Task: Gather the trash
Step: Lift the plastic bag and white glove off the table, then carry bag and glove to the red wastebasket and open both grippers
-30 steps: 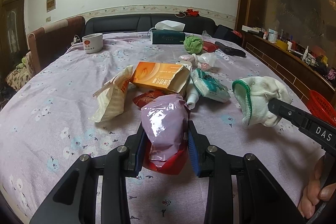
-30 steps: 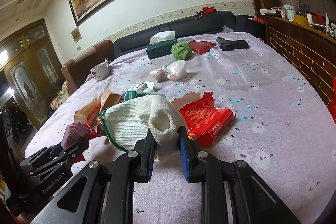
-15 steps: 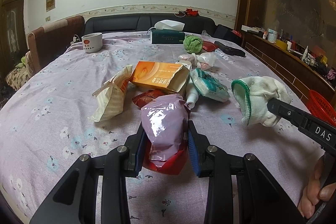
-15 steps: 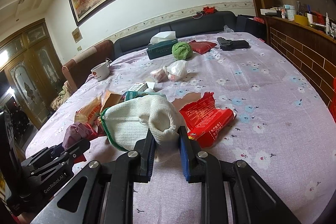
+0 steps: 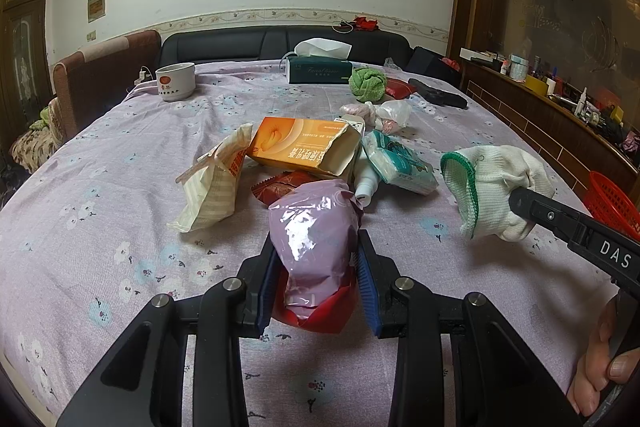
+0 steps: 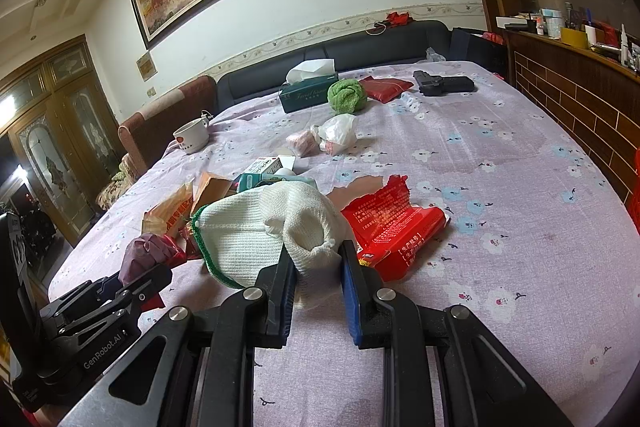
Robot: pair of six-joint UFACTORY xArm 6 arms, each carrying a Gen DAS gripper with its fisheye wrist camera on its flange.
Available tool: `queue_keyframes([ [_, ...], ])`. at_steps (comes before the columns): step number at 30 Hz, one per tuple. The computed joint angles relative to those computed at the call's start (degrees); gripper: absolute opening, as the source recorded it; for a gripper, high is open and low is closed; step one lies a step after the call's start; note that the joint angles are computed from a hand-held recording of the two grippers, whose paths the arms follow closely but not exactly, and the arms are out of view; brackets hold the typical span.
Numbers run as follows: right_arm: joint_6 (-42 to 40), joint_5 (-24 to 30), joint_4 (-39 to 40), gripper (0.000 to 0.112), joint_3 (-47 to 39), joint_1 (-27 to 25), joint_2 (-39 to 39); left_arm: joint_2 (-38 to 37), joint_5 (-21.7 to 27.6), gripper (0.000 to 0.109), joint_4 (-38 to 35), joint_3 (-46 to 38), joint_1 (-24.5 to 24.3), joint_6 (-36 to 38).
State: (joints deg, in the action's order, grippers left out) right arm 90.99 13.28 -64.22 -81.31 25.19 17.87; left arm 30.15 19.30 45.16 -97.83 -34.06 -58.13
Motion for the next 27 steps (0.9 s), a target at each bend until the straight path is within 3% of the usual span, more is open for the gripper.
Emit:
queue_keyframes([
  [16,2.2,-0.1,-1.8,0.023,0.2,-0.1,-0.3,-0.4,-1.3,0.034,0.8,0.6,0.1,-0.1],
  [20,3.5,1.5,-3.1,0.023,2.0,0.2,-2.1,-0.7,-2.5,0.034,-6.5,1.2,-0.3,7.0],
  [24,8.8,-0.8,-5.6,0.023,6.8,-1.7,-6.7,-1.2,-3.5,0.034,-6.4,0.3,-1.4,8.3],
  [27,15.2,0.9,-10.8,0.023,11.0,-3.0,-11.7,-0.3,-4.0,0.034,-15.2,-1.9,-2.8,16.7],
])
